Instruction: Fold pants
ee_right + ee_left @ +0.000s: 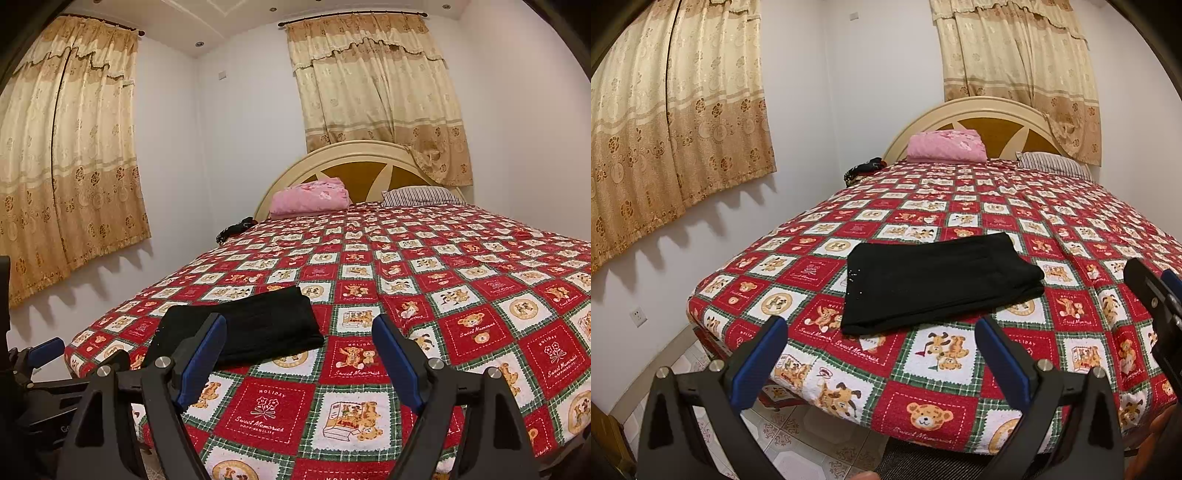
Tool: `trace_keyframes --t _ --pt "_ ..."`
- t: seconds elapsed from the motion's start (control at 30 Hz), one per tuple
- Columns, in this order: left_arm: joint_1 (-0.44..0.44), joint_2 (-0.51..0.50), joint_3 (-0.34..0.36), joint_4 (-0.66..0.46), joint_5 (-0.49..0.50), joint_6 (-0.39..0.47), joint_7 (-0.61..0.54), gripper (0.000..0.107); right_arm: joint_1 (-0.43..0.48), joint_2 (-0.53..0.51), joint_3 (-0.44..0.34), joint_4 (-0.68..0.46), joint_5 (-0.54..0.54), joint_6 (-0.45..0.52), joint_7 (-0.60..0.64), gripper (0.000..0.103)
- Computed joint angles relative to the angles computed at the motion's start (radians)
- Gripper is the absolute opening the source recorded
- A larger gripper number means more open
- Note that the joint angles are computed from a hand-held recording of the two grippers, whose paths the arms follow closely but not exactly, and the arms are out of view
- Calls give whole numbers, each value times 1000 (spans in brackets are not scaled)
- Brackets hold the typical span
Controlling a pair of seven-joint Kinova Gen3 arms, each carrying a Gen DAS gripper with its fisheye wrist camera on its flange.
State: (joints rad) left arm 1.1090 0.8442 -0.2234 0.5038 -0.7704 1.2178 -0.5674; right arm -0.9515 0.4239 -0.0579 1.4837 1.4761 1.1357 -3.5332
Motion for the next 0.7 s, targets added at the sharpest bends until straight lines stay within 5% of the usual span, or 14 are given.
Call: trace_keyframes --t 0.7 --pt "5 10 -17 -24 -12 3 21 103 -6 0 -3 10 20 15 -16 82"
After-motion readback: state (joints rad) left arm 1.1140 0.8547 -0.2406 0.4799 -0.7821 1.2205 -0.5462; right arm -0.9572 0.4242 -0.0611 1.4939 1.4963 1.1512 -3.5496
